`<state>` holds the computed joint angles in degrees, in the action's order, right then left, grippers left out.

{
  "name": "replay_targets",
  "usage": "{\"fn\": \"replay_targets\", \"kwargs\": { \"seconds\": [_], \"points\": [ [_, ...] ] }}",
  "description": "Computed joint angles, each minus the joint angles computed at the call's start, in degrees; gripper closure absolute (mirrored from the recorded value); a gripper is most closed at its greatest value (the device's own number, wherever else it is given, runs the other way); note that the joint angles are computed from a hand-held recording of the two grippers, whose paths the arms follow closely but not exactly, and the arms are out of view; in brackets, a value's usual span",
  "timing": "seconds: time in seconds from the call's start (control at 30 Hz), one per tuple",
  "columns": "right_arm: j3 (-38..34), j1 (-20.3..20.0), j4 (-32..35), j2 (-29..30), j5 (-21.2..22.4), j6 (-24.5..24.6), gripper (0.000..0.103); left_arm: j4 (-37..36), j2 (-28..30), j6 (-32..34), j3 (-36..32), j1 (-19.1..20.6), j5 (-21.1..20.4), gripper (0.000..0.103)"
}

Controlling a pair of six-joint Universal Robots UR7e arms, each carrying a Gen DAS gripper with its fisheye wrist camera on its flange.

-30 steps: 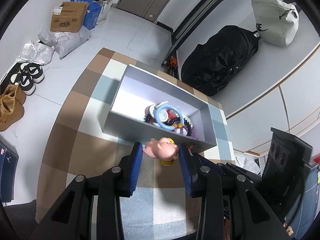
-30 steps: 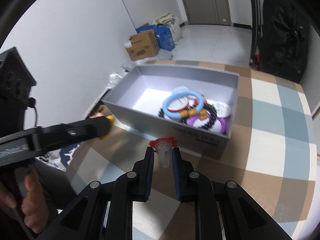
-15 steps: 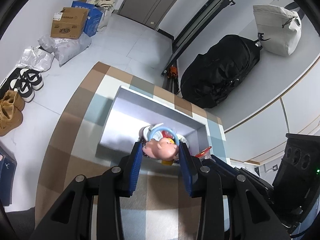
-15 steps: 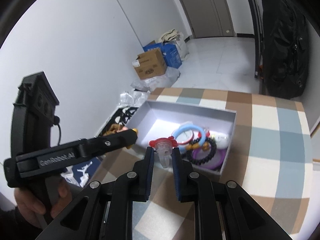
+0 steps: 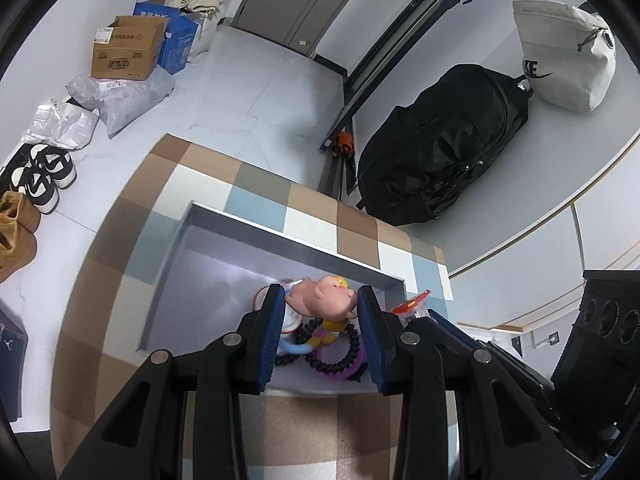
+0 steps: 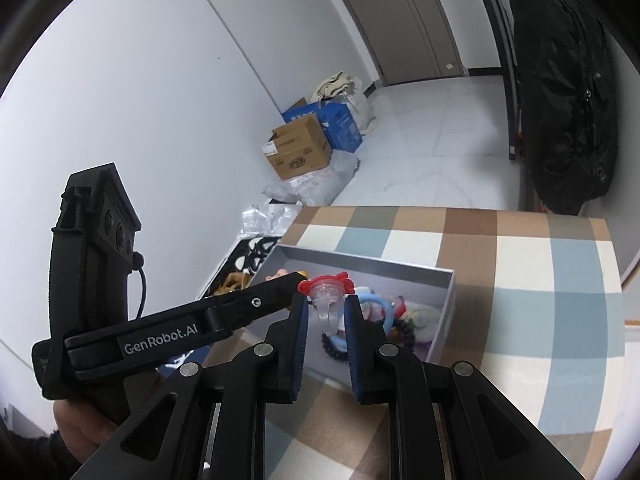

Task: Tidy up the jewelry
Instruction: 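Lower figurine and red-capped trinket into the silver box and open both tools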

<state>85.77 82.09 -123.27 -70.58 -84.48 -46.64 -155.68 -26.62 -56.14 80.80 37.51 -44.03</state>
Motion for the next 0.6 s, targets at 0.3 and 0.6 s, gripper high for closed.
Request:
{"fn": "replay_targets", "kwargs": {
  "seconds": [0.3,0.6],
  "points": [
    [-2.9,-0.5,1.1,2.1,-0.7,1.7,0.086,3.1,1.4,-0.4,-3.1,1.1,-1.7,0.072],
    [-4.4,-0.8,1.5,3.0,-1.1,3.1,0.086,4.6,1.9,-1.0,-4.4,1.6,-2.2,0.072]
  ]
}}
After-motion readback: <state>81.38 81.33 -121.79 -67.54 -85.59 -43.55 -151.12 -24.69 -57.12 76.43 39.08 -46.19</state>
